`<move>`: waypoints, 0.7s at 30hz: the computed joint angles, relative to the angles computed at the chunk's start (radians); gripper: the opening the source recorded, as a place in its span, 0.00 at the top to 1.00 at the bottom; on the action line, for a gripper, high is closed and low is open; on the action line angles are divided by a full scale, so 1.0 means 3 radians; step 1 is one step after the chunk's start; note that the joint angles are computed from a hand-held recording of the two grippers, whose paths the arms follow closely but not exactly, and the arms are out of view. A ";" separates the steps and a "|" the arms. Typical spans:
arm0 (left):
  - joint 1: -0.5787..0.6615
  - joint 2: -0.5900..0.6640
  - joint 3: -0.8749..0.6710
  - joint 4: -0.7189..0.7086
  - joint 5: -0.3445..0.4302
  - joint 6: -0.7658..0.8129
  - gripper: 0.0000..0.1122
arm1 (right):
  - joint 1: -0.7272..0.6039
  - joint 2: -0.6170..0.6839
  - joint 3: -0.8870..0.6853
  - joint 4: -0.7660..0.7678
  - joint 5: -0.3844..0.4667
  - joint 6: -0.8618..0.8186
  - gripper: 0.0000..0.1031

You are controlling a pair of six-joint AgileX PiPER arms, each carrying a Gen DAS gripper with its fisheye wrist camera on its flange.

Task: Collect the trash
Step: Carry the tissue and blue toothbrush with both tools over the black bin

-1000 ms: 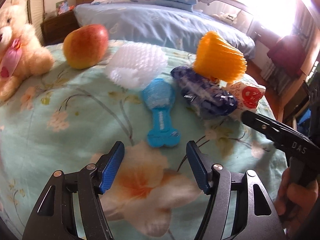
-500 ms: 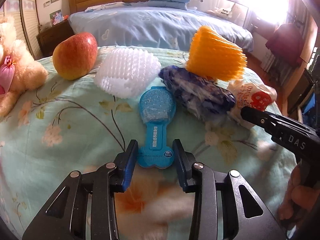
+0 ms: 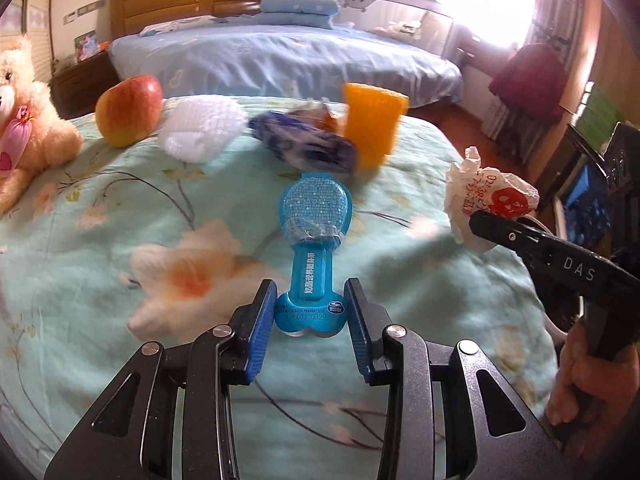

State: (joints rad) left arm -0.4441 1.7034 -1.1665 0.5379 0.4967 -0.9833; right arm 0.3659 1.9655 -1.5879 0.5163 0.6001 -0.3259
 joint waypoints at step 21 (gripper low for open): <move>-0.0661 0.0281 -0.0509 -0.0142 0.0133 0.0197 0.70 | -0.0568 -0.0883 0.1240 0.0329 -0.0332 -0.0413 0.74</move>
